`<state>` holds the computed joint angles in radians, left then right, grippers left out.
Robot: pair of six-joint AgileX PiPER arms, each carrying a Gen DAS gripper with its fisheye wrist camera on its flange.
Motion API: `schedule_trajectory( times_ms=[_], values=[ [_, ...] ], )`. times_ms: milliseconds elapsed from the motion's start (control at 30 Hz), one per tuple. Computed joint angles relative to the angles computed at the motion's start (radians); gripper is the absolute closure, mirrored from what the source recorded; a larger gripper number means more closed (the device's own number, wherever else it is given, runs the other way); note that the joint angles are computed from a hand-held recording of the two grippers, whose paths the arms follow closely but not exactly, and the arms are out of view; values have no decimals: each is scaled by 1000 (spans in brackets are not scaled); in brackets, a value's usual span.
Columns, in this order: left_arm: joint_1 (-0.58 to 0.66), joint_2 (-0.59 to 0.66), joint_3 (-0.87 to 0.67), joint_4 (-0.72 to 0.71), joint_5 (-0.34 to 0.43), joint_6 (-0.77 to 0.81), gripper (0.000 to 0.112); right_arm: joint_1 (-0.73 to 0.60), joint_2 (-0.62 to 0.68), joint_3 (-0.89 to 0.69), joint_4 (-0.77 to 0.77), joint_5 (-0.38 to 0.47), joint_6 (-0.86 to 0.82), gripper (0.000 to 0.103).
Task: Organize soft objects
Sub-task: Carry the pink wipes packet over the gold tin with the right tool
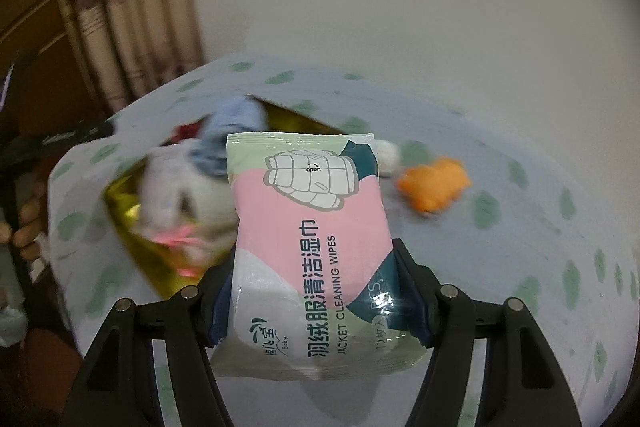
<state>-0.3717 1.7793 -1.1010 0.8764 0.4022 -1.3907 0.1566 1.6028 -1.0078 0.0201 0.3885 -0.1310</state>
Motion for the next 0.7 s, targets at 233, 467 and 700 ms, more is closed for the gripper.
schedule_trajectory(
  times_ms=[233, 467, 700],
  values=[
    [31, 5, -1, -87, -23, 59, 60, 113, 99, -66, -50, -9, 50, 38],
    [29, 9, -3, -88, -15, 57, 60, 159, 231, -189, -153, -13, 171, 38],
    [33, 11, 1, -81, -15, 48, 60, 197, 328, -289, -282, -11, 293, 38]
  ],
)
